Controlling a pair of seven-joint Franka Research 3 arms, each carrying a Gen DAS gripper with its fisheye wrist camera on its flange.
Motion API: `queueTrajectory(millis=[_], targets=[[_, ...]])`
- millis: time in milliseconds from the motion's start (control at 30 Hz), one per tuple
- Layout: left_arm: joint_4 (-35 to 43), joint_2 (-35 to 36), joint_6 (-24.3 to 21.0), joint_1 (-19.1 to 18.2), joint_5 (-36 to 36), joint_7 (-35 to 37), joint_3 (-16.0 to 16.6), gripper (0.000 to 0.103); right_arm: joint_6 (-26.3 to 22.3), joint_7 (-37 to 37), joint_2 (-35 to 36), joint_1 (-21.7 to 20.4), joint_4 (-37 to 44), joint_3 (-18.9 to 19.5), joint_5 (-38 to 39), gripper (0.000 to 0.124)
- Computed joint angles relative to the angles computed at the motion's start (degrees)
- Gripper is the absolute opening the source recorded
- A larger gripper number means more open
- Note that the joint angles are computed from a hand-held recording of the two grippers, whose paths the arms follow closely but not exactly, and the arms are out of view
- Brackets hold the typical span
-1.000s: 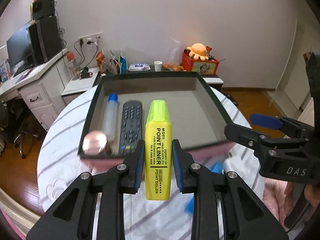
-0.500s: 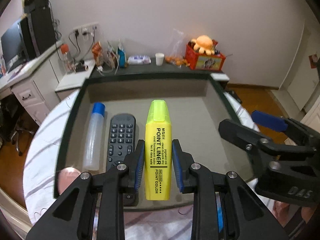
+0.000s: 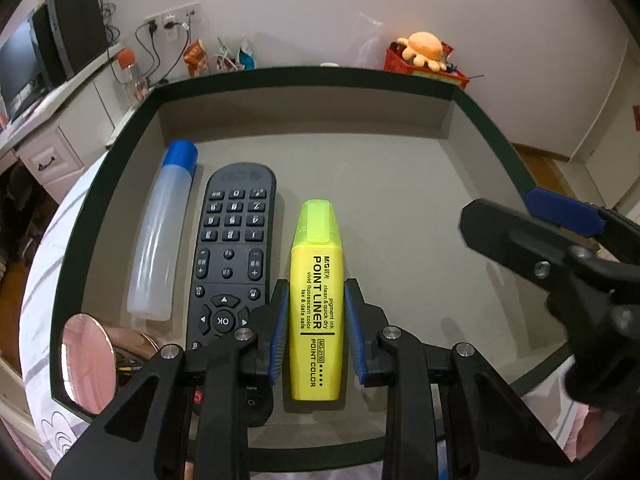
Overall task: Organize rigid objects
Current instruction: 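Lower the highlighter into the box beside the remote, then open the left gripper and withdraw it from the box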
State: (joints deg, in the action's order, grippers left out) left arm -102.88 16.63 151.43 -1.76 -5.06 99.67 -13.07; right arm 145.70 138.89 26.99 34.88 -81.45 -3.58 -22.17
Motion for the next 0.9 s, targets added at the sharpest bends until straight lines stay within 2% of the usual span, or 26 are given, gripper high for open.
queueTrajectory(millis=[200,233,267,333,400,467,733,900], targets=[[-0.22,-0.25,0.07,-0.77,2.58,-2.39,0.86,0.027,-0.30,-0.98,0.27,-0.26,0.49,0.24,0.75,0.084],[-0.30,-0.41,-0.11,-0.64,2.50,-2.50,0.82,0.031,-0.30,-1.02,0.24,-0.24,0.45,0.24,0.82,0.084],[-0.42,-0.60,-0.40,-0.39,1.99,-2.14,0.53,0.042,-0.24,-1.12,0.22,-0.24,0.42,0.28,0.90,0.084],[-1.59,-1.58,0.22,0.51,-0.50,-0.11,-0.52,0.059,-0.34,-1.11,0.08,-0.19,0.27,0.25,1.03,0.084],[-2.65,-2.61,1.37,0.11,-0.27,0.15,-0.28,0.066,-0.40,-0.97,-0.19,-0.05,0.03,0.17,0.84,0.084],[-3.83,-3.75,2.96,-0.90,1.99,-1.63,0.77,0.078,-0.58,-0.27,-0.86,0.32,-0.55,-0.08,0.20,0.084],[-12.25,-12.98,8.42,-0.32,-0.90,0.32,1.75,0.084,2.01,5.87,-6.86,1.33,-6.93,-0.03,-5.44,0.084],[-19.87,-20.95,12.47,-1.78,-6.69,6.04,4.65,0.091,1.41,10.94,-11.04,2.05,-10.43,1.29,-11.22,0.083]])
